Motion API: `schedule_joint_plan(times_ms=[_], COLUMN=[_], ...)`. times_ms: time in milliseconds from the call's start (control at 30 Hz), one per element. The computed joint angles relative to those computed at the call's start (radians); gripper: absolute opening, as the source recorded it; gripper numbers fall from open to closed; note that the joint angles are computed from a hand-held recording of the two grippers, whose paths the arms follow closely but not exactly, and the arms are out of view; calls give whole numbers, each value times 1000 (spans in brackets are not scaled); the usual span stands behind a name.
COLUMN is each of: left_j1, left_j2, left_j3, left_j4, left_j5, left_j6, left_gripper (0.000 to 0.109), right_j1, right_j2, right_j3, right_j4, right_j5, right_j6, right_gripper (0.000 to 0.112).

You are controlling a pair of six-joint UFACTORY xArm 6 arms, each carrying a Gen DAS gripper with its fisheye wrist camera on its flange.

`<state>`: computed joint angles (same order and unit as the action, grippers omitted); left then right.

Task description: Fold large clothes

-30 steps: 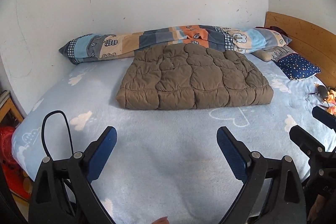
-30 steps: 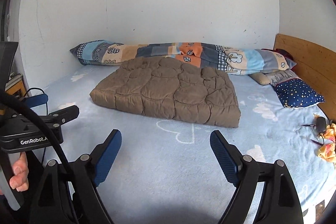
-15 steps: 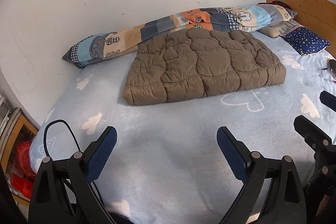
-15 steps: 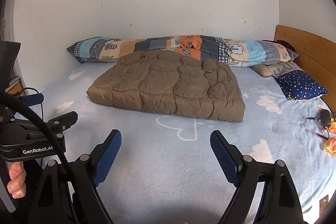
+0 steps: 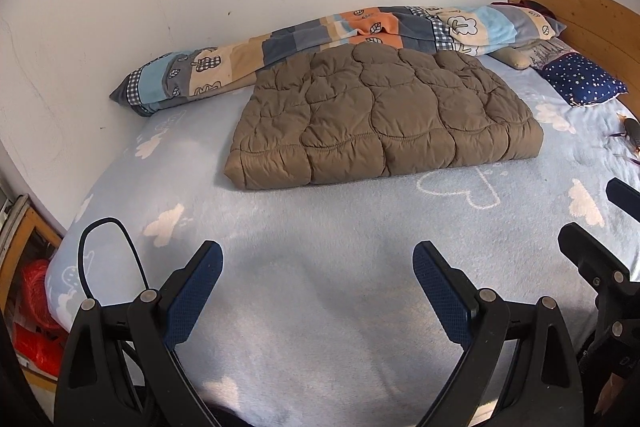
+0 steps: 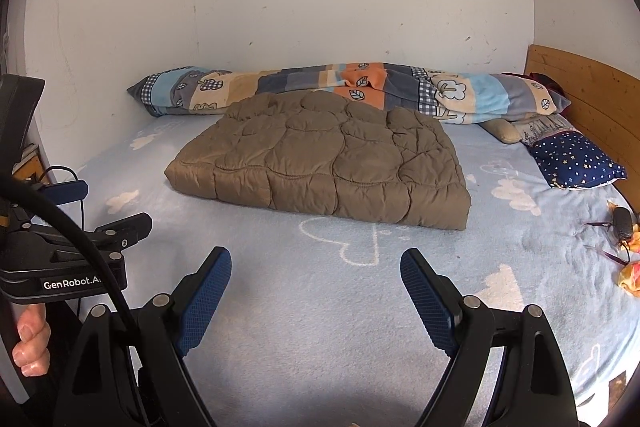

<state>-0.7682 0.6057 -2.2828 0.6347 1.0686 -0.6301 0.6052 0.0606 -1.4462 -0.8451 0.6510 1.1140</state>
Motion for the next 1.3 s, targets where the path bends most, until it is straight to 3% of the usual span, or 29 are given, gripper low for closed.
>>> schedule_joint_plan(times_ms=[1300], left_j1=[-3], left_j2=[-16], left_j3=[32], left_j4=[33], left_j5=[-2], left_j6=[-9], left_gripper=[95], right_j1=[2], right_j2=[5], right_j3=[-7], right_j4=[13], right_j5=[14], right_j6=[-16], right_gripper=[90])
